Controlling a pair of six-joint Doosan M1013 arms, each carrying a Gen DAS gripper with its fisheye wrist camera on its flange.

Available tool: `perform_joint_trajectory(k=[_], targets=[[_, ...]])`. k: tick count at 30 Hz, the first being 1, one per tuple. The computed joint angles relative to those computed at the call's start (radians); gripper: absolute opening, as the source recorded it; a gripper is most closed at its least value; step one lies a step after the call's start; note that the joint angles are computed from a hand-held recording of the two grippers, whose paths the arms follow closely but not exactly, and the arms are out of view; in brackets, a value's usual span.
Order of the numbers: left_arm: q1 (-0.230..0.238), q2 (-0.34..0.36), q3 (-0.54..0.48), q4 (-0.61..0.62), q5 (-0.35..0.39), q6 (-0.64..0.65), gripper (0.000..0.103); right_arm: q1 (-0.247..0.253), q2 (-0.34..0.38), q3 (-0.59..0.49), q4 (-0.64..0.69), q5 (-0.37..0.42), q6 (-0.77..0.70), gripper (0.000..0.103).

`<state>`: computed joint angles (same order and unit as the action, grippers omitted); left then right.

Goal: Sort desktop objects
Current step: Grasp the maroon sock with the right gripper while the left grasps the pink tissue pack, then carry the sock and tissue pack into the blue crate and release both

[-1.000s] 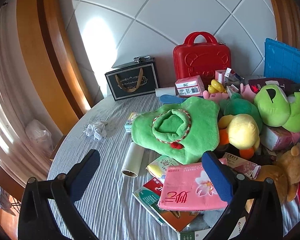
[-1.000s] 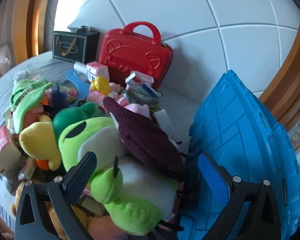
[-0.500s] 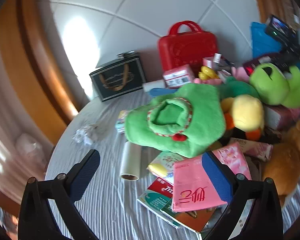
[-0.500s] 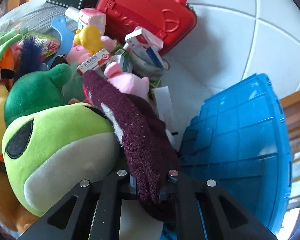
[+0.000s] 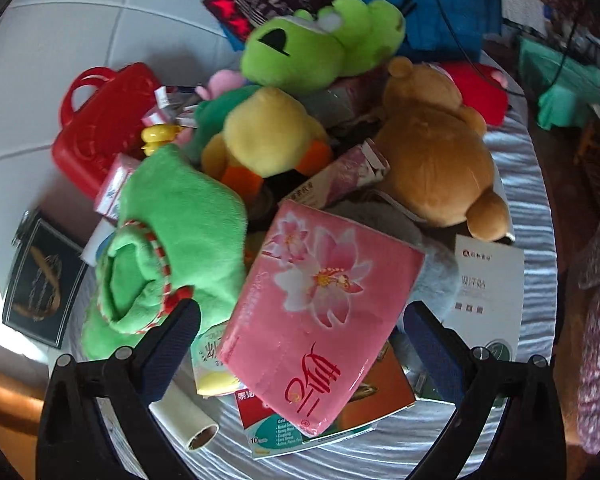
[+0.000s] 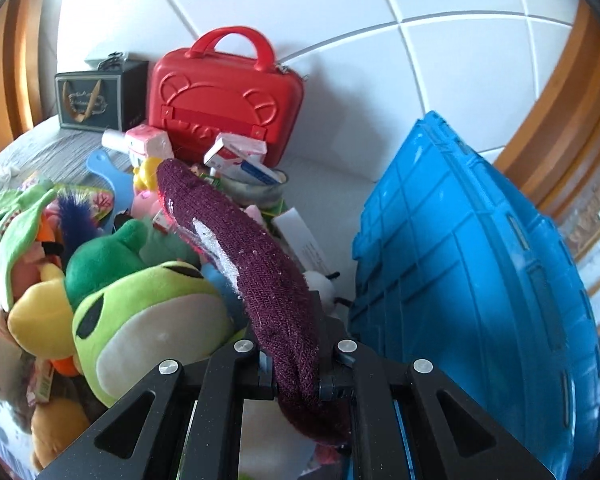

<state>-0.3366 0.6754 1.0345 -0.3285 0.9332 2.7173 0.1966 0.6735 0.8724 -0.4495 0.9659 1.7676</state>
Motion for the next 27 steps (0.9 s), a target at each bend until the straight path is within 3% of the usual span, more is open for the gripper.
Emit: perform_joint_trajectory(k=[4, 7, 10, 13, 18, 22, 27], targets=[[0.005, 0.064, -0.077, -0.021, 0.111, 0.126, 0.103, 0.011, -0.032, 0.035, -0.061, -0.020, 0.074, 0.010], [0.001, 0.090, -0.092, -0.021, 0.118, 0.158, 0.097, 0.017, -0.058, 0.065, -0.102, -0.039, 0.140, 0.010], [-0.011, 0.055, -0.012, -0.002, -0.011, 0.137, 0.086, 0.024, -0.087, 0.104, -0.135, -0.060, 0.208, 0.010], [-0.009, -0.003, 0.074, -0.044, -0.105, 0.059, 0.084, 0.034, -0.116, 0.144, -0.167, -0.078, 0.250, 0.010], [-0.029, -0.091, 0.188, 0.049, -0.295, -0.238, 0.081, 0.041, -0.174, 0.228, -0.197, -0.147, 0.373, 0.010], [-0.049, -0.146, 0.222, 0.085, -0.396, -0.384, 0.081, 0.038, -0.217, 0.279, -0.196, -0.190, 0.454, 0.010], [-0.089, -0.162, 0.157, 0.058, -0.454, -0.472, 0.081, 0.042, -0.289, 0.334, -0.208, -0.233, 0.511, 0.010]])
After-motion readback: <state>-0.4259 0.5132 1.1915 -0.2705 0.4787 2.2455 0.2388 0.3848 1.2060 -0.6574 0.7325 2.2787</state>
